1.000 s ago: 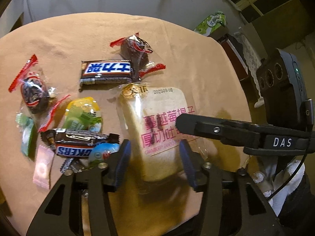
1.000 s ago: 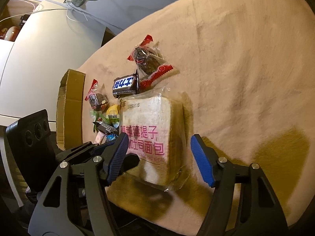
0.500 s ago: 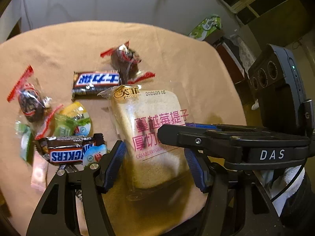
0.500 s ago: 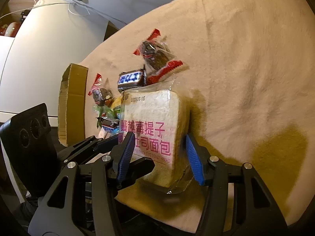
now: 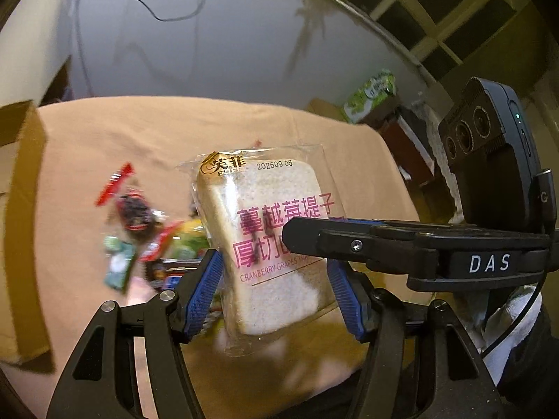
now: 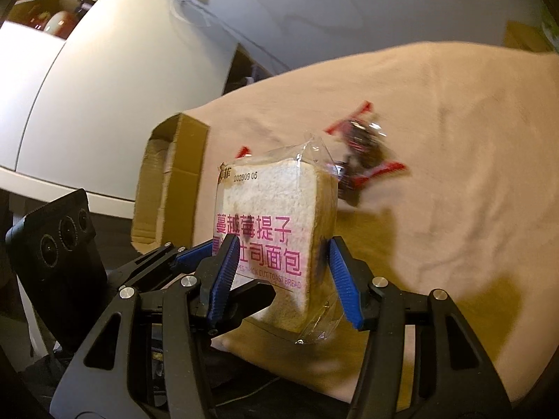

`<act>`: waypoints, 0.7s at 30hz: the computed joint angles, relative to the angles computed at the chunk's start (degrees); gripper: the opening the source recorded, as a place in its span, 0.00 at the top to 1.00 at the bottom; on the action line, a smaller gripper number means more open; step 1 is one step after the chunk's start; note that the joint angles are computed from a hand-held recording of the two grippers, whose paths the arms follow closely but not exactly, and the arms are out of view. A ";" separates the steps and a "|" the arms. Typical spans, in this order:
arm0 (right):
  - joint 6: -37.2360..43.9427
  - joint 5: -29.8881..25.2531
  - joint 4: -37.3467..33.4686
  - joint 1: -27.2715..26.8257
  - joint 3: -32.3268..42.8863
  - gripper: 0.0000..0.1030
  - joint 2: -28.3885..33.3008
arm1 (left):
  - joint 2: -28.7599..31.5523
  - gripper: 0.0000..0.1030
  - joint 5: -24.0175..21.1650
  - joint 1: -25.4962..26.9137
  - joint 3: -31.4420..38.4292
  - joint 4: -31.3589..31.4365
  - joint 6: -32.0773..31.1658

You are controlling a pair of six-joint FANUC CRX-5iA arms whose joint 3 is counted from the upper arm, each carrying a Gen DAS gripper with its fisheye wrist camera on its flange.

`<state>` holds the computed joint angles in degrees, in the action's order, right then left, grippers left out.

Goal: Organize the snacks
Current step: 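Lift the bread bag with the right tool and carry it over the box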

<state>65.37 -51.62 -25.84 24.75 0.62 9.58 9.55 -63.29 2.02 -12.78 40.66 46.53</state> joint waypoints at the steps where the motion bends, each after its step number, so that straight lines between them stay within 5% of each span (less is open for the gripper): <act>1: 0.75 -0.50 -0.24 0.24 1.30 0.46 0.73 | -0.48 0.41 0.23 0.89 -0.34 0.16 -0.14; 21: 11.35 -11.09 -3.89 7.29 27.33 0.46 18.44 | -8.17 0.41 5.97 14.42 -7.04 0.96 4.11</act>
